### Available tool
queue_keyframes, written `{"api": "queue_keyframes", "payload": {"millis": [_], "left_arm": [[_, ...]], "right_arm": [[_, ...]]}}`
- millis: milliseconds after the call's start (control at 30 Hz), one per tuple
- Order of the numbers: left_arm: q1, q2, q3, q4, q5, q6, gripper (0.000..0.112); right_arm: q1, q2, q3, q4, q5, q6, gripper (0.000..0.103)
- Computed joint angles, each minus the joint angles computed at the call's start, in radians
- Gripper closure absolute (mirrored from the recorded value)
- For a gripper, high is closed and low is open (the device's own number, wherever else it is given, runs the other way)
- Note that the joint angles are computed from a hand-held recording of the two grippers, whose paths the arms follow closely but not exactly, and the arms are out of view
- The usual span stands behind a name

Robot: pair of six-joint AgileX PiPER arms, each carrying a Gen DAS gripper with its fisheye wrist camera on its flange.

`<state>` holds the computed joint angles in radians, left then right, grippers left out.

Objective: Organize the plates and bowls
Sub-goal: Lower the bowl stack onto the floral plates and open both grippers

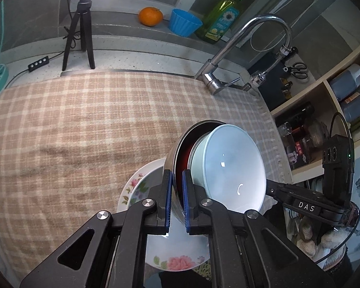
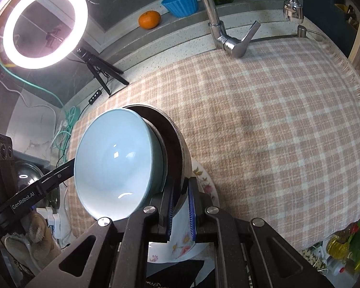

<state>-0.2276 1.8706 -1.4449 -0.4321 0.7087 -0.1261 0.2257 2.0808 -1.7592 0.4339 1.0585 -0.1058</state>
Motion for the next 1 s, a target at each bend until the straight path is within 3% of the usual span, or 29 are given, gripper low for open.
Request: {"api": "queue_keyframes", "payload": {"millis": [533, 1000], "left_arm": [[0.007, -0.081, 0.161, -0.061, -0.034, 0.044, 0.105], [0.010, -0.097, 0.223, -0.081, -0.053, 0.056, 0.105]], "right_arm": [[0.031, -0.082, 0.180, 0.007, -0.080, -0.022, 0.093], [0.044, -0.076, 0.217, 0.010, -0.085, -0.022, 0.093]]}}
